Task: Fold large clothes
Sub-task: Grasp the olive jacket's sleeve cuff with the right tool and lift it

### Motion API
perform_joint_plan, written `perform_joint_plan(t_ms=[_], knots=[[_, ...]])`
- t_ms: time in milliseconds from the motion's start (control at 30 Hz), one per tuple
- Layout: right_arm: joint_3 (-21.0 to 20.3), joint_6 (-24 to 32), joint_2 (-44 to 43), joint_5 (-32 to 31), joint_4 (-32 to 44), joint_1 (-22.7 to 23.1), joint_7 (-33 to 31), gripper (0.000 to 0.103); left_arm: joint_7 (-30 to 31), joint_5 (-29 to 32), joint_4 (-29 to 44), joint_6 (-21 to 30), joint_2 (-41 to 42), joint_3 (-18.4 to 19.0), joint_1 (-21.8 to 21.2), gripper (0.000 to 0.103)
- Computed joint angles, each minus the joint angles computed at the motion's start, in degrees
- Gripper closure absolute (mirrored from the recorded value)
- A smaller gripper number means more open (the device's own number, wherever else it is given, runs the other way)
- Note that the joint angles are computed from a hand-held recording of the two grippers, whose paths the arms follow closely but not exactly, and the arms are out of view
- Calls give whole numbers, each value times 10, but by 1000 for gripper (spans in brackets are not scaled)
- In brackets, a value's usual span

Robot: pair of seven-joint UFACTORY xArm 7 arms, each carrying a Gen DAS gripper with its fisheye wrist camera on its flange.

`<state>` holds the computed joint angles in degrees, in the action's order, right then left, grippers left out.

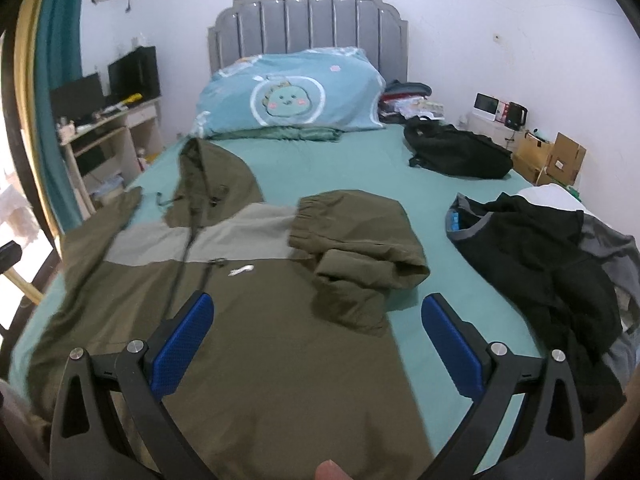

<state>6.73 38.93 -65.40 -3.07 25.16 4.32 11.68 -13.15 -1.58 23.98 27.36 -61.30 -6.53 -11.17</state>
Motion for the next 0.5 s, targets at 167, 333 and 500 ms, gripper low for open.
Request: perform_joint_plan(t_ms=[167,333,500], knots=[[-11,-73,107,-20,12,-14,-29,11,33,13,16,-80,111,13,4,15],[-6,-142,230,-30,47,-25,-42,14,71,18,37,-154,211,34,9,15],[35,-192,368,-83,115,-58,-32,17,97,-4,45,-188,282,71,4,15]])
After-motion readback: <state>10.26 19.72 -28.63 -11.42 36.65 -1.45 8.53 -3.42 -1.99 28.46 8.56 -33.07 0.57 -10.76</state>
